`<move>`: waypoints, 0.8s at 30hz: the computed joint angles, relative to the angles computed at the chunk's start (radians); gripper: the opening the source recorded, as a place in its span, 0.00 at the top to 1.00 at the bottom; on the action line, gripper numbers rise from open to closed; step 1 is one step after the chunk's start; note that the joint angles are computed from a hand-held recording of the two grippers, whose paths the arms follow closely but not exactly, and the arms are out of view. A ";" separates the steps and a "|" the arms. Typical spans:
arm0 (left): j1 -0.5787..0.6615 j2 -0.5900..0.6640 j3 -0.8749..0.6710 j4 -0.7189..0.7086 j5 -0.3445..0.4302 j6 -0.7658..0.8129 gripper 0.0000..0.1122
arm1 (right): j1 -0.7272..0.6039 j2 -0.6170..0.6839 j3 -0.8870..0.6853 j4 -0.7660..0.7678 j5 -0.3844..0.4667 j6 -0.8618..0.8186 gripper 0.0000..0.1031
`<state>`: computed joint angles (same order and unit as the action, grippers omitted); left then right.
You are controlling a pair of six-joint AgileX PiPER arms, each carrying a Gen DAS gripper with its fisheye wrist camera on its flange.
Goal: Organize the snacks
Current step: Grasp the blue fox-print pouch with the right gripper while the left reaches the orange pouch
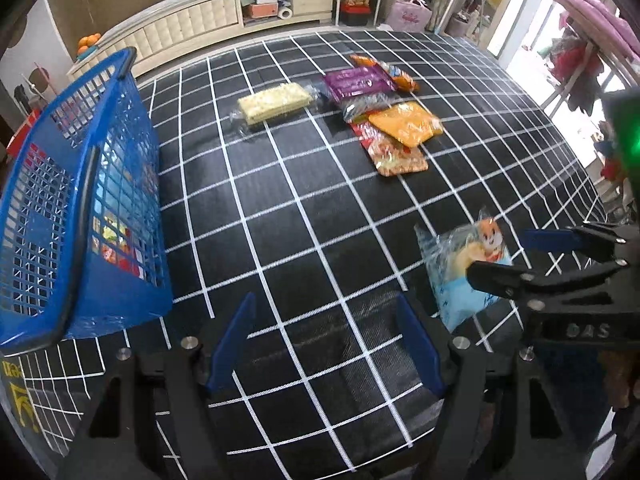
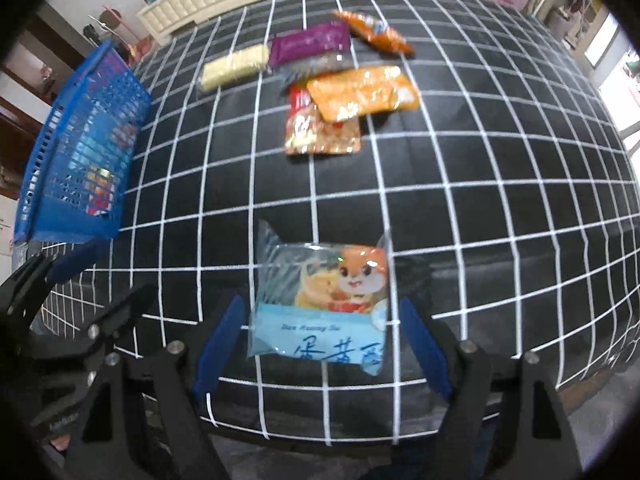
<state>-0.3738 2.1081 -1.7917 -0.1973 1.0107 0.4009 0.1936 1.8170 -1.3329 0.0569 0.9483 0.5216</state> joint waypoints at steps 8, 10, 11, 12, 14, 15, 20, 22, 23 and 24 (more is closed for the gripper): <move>0.029 0.033 0.007 -0.045 -0.007 0.022 0.37 | 0.004 0.068 -0.053 -0.015 0.032 0.039 0.19; 0.041 0.052 -0.009 -0.068 0.009 0.028 0.37 | -0.001 0.080 -0.060 0.000 0.027 0.031 0.18; 0.040 0.051 -0.005 -0.066 0.002 0.032 0.37 | 0.004 0.082 -0.061 -0.011 0.024 0.035 0.17; 0.034 0.044 0.013 -0.047 -0.023 0.032 0.35 | 0.008 0.082 -0.060 -0.024 0.020 0.040 0.17; 0.026 0.032 0.040 -0.023 -0.053 0.032 0.26 | 0.004 0.083 -0.052 -0.013 0.005 0.030 0.17; 0.027 0.030 0.047 -0.031 -0.055 0.044 0.26 | 0.004 0.083 -0.044 -0.011 -0.007 0.029 0.17; 0.023 0.041 0.027 -0.033 -0.036 0.038 0.22 | 0.004 0.008 0.059 -0.014 -0.092 0.003 0.34; 0.017 0.045 0.011 -0.025 -0.031 0.030 0.20 | -0.001 -0.032 0.092 -0.024 -0.107 -0.010 0.35; 0.016 0.047 0.003 -0.023 -0.030 0.026 0.19 | -0.016 -0.054 0.107 -0.017 -0.112 -0.025 0.35; 0.013 0.045 -0.002 -0.022 -0.039 0.018 0.19 | -0.040 -0.078 0.128 0.008 -0.123 -0.054 0.35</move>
